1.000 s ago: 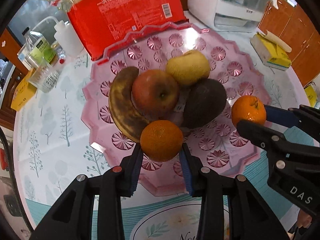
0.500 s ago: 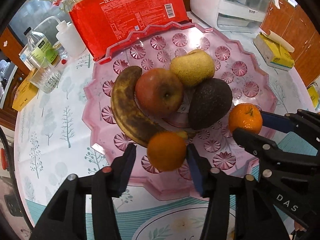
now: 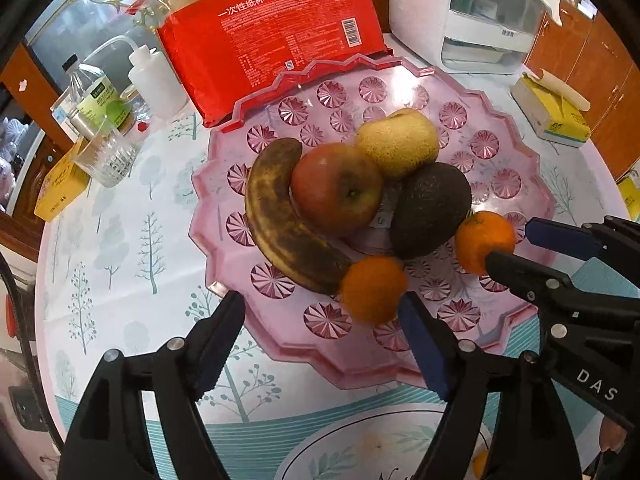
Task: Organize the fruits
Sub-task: 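Withdraw both grippers from the bowl toward the oranges on the plate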
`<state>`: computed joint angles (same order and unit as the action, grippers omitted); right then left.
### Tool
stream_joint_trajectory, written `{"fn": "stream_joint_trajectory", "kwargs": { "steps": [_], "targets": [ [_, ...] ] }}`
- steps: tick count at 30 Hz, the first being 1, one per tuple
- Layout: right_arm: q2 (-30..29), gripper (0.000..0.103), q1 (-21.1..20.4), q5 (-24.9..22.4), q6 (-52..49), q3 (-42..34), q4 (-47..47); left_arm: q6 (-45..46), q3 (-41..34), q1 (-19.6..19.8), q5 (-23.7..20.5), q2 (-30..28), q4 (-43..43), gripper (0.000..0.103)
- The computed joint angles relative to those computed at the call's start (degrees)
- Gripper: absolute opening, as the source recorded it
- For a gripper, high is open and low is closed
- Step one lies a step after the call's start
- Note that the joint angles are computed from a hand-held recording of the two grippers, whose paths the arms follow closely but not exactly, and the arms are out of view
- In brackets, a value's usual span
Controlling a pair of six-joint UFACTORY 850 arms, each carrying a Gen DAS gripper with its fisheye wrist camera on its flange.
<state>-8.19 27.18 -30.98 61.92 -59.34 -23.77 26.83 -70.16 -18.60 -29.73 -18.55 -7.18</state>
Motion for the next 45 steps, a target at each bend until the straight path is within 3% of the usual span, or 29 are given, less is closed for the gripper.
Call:
{"fn": "stream_joint_trajectory", "kwargs": {
  "steps": [6,14,21,29,45],
  "targets": [
    [0.1,0.049,0.7,-0.4,1.3,0.0,-1.4,-2.3,1.0,-0.2,1.0,1.1,3.0,0.078],
    [0.6,0.049,1.4,-0.7,1.9,0.0,-2.1,-0.6,1.8,0.7,0.7,2.5,0.3,0.078],
    [1.6,0.049,2.2,-1.5,3.6,0.0,-3.2,6.2,2.9,2.0,0.3,4.9,-7.8,0.078],
    [3.2,0.049,3.5,-2.9,6.5,-0.2,-5.4,13.2,5.8,2.6,3.6,9.4,-13.3,0.078],
    [6.7,0.049,9.7,-10.7,13.7,-2.2,-12.8,16.4,8.0,4.7,0.6,16.7,-13.6,0.082]
  ]
}}
